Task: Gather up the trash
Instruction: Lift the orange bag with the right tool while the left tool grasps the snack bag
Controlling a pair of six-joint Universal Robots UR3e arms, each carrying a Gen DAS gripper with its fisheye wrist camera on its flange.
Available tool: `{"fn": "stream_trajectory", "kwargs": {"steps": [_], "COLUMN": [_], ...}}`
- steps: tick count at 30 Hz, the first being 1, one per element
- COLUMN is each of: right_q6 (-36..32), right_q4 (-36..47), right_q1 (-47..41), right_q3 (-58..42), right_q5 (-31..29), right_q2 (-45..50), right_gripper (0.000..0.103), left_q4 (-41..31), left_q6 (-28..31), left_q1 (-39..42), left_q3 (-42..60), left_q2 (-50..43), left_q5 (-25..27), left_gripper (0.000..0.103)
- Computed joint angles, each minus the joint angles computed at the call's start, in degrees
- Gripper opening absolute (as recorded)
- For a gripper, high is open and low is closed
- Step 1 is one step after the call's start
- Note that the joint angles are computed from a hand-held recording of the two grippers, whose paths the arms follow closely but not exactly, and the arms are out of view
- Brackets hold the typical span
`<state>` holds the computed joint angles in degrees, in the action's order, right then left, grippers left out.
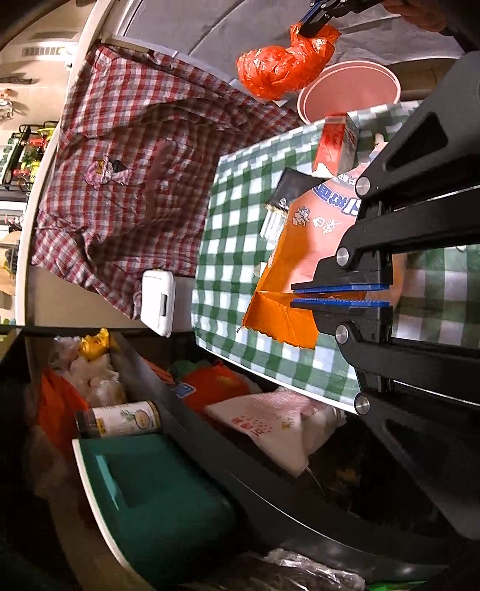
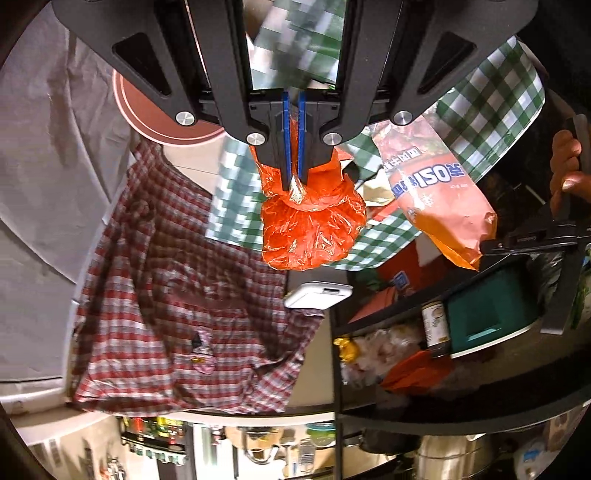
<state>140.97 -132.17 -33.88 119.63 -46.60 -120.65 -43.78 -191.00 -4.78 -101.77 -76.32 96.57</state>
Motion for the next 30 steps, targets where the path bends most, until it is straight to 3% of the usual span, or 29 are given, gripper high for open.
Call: {"fn": "stream_trajectory", "kwargs": {"steps": [14, 25, 30], "right_q6": [-8.69, -11.84, -10.11], "right_q4": [13.57, 17.46, 15.15], "right_q1": [-17.25, -22.37, -20.63], "right_q3": [-3.39, -4.79, -5.49], "right_q5": [4.68, 2.74, -0.02], "right_q2": [-5.11, -4.14, -1.43], "right_gripper": [0.003, 0.003, 0.003], "left_q4": [2.69, -1.03, -4.57], "left_q6": [-6.02, -9.25, -9.88], "left_q1": [-14.17, -24.95, -28.18], "left_q3": [11.68, 29.37, 39.7], "left_q2": [-12.42, -29.28, -37.51], "left_q5": [6.2, 11.24, 13.76], "left_gripper": [0.003, 0.003, 0.003]}}
